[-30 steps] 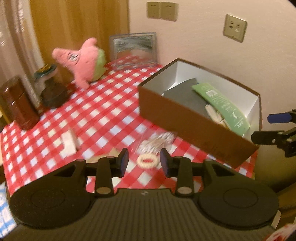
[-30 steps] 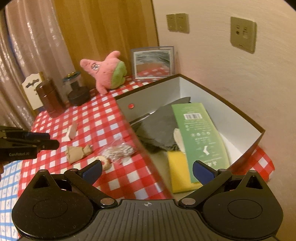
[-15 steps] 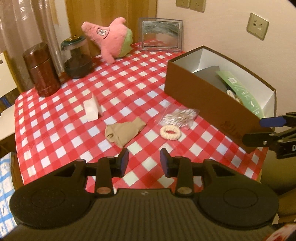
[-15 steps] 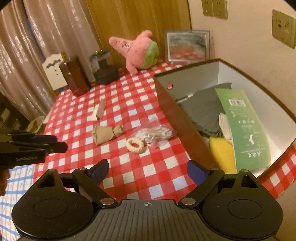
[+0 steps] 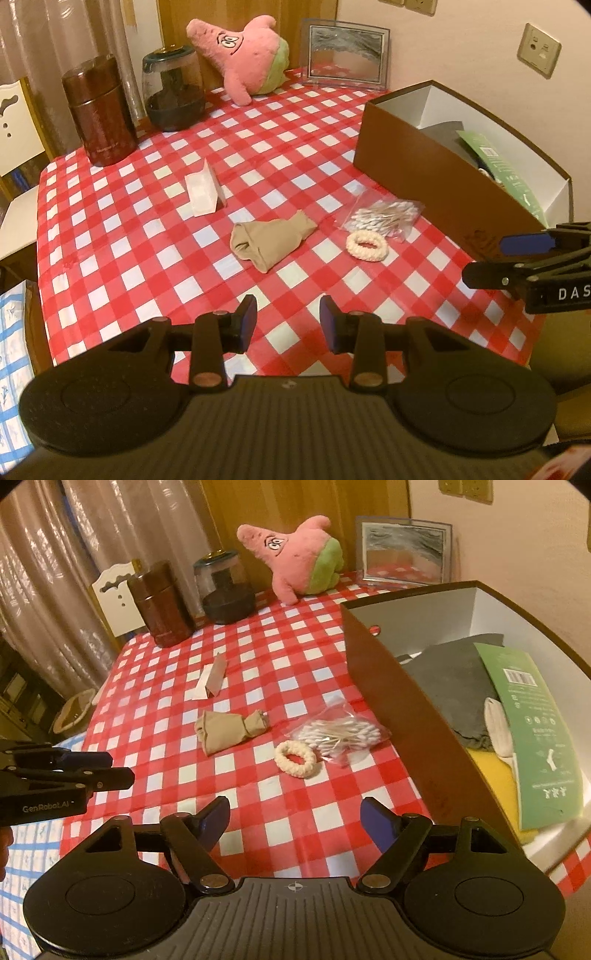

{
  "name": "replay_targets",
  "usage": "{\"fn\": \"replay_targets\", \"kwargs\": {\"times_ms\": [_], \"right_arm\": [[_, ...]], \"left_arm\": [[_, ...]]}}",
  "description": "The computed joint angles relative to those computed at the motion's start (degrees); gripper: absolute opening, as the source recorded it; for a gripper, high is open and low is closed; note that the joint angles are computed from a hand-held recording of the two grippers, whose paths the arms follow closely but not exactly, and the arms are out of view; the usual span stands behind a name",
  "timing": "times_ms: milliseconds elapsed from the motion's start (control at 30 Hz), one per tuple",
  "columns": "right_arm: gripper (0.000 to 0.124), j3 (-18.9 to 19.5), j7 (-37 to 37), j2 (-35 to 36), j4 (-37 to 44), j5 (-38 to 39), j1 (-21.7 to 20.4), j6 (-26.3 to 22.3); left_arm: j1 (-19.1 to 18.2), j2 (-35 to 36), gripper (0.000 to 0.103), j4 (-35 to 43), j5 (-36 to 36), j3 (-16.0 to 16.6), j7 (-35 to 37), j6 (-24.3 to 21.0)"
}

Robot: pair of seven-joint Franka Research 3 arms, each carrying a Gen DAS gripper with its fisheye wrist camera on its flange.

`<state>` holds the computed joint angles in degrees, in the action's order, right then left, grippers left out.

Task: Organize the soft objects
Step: 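Withdraw both tools from the box back over the remaining items, then grasp the bag of cotton swabs with the right tool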

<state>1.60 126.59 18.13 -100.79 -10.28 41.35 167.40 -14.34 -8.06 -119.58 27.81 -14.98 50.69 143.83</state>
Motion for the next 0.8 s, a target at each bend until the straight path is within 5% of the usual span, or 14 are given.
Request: {"fn": "replay_targets", "kwargs": {"times_ms": [333,800], "right_arm": [[0.062,-3.49,2.58,4.78,4.48,-1.51,2.44,0.32],[0.062,-5.71,10.25,15.36,17.67,1.52,2.82,-5.79]], "left_arm": [[0.62,3.36,0.034,1.60,-0.13,0.82,0.05,1.45],[1.27,9.28,0.034,6.43,-0.78,2.34,2.18,0.78]]}}
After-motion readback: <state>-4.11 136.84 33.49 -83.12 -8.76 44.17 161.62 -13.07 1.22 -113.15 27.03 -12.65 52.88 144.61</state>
